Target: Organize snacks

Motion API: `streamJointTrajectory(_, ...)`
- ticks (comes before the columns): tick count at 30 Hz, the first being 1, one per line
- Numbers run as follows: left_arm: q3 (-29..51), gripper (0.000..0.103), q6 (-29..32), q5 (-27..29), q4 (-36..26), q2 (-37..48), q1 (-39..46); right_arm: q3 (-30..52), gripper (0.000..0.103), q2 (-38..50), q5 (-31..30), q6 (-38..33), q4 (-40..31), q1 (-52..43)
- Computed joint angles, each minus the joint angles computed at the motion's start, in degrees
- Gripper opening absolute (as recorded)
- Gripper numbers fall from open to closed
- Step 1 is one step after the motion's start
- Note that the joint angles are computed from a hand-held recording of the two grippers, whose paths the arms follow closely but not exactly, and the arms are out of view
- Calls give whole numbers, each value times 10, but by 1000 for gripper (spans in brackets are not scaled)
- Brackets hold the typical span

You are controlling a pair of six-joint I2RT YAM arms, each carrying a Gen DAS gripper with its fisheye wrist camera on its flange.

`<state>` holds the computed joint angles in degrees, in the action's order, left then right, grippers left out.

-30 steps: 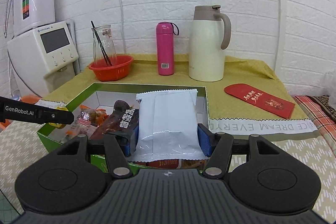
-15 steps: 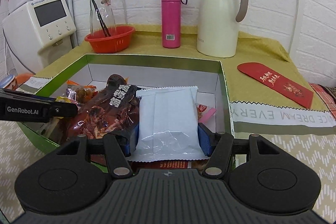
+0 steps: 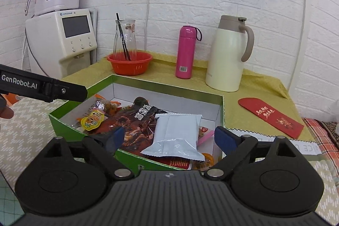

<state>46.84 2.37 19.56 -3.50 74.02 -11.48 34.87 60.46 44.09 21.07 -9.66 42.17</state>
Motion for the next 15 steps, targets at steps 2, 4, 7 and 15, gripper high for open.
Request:
streamJointTrajectory(2, -24, 93, -1, 10, -10, -41, 10, 5, 103, -23, 39, 26, -45, 43)
streamJointTrajectory(4, -50, 93, 7, 26, -30, -91, 25, 9, 103, -46, 84, 63, -96, 95)
streamJointTrajectory(7, -89, 93, 23, 36, -70, -182, 46, 49, 103, -41, 162, 198, -251, 188)
streamJointTrajectory(15, -156, 93, 104, 58, -249, -412, 122, 174, 103, 136, 206, 849, -792, 461)
